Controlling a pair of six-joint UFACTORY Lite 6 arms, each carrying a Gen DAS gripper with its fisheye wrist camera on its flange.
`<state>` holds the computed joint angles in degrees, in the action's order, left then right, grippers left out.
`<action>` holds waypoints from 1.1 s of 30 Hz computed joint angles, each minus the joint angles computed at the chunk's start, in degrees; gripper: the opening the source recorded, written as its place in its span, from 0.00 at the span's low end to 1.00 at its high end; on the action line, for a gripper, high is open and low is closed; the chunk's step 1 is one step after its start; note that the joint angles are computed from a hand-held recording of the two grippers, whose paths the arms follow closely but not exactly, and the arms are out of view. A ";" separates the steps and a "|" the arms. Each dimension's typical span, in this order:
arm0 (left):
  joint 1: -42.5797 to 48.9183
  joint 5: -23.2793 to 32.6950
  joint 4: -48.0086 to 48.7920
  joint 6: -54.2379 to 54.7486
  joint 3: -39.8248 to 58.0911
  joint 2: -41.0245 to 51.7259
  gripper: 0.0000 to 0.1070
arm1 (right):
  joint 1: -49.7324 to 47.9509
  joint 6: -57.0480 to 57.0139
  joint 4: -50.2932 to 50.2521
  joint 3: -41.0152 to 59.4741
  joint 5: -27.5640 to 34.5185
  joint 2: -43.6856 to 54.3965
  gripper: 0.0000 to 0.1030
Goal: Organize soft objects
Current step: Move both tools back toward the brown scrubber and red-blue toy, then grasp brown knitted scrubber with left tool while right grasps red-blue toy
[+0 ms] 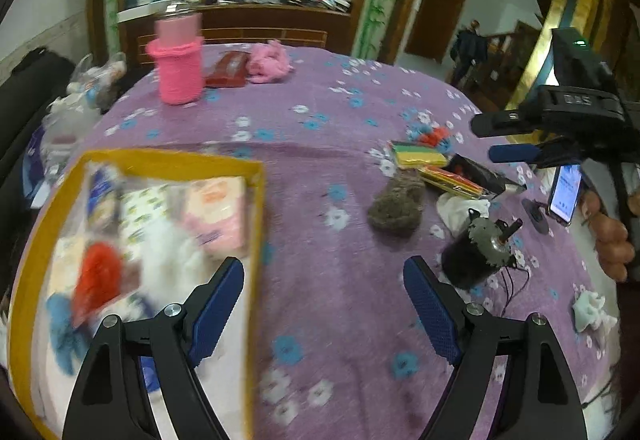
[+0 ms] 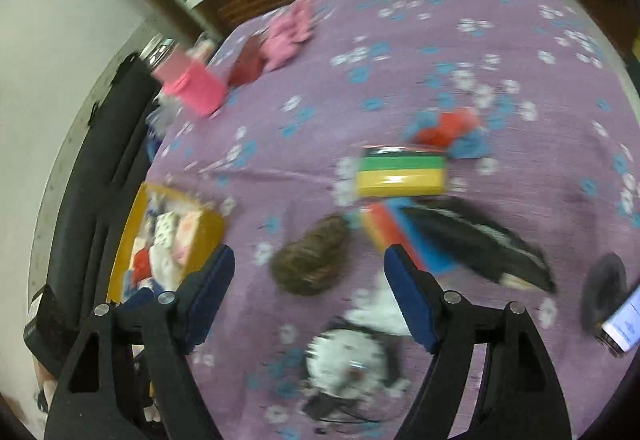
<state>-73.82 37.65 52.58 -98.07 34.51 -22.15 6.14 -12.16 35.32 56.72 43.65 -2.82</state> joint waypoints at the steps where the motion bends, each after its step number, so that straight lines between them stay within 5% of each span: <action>1: 1.78 -2.51 1.14 1.30 2.88 4.37 0.76 | -1.34 -0.26 0.07 -0.77 0.22 -1.00 0.76; 6: 8.29 -10.42 1.51 9.64 16.87 22.33 0.72 | -11.69 -5.43 3.30 -6.00 1.26 -6.47 0.76; 15: 14.25 -13.65 -7.40 28.40 37.16 46.74 0.72 | -21.45 -12.12 6.05 -8.76 2.31 -8.28 0.76; 19: 16.45 -16.85 -11.36 30.57 38.74 49.18 0.66 | -22.72 -13.37 6.43 -8.40 -0.22 -5.78 0.76; 20: 16.92 -18.27 -13.36 32.36 38.64 49.14 0.51 | -22.70 -13.05 6.10 -7.85 -0.88 -4.90 0.76; 21: 17.30 -19.68 -15.48 34.21 38.28 48.96 0.47 | -22.20 -12.20 5.74 -6.75 -2.01 -3.12 0.76; 33: 18.04 -21.52 -18.97 34.53 35.24 46.48 0.49 | -11.49 8.09 -9.63 27.12 -1.06 33.67 0.75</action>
